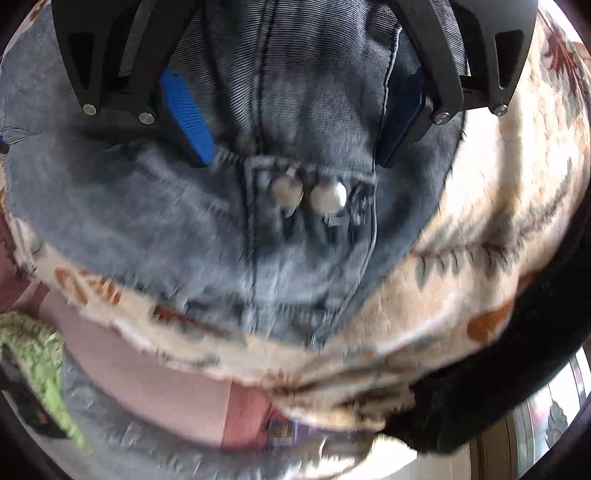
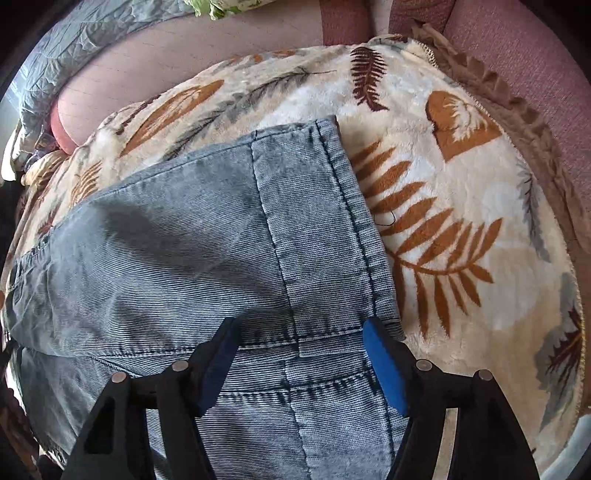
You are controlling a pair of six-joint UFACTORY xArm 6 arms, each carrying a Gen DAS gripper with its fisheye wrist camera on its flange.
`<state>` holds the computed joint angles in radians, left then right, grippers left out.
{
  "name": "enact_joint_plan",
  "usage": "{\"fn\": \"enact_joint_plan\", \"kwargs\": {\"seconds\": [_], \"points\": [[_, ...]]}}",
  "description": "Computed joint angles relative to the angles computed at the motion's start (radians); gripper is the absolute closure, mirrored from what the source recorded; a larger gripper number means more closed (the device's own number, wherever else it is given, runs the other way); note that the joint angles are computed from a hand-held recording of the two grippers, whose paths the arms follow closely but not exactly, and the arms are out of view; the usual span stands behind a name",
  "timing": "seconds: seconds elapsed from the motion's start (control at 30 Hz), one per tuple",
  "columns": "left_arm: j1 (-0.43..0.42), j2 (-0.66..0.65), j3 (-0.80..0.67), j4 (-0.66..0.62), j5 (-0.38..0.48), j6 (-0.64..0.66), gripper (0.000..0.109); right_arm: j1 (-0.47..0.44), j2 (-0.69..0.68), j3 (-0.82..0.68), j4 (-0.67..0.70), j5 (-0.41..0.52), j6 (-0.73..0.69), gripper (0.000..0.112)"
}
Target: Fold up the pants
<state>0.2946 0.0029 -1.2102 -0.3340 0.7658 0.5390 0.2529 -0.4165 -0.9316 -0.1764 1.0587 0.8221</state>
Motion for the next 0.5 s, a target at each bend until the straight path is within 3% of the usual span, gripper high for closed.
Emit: {"fn": "enact_joint_plan", "kwargs": {"seconds": [0.07,0.2,0.33,0.5], "points": [[-0.008,-0.043,0.044,-0.009,-0.068,0.013,0.019,0.039,-0.009,-0.024,-0.001,-0.016,-0.004,0.040],[0.013,-0.139,0.104,-0.182,-0.121,0.153,0.019,0.124,-0.120,0.017,-0.028,-0.018,0.087,0.039],[0.097,-0.224,0.134,-0.253,0.015,0.267,0.019,0.161,-0.404,0.217,0.017,-0.041,0.286,0.039],[0.281,-0.345,0.206,-0.358,0.204,0.323,0.019,0.253,-0.881,0.488,-0.010,0.105,0.669,0.039]]}}
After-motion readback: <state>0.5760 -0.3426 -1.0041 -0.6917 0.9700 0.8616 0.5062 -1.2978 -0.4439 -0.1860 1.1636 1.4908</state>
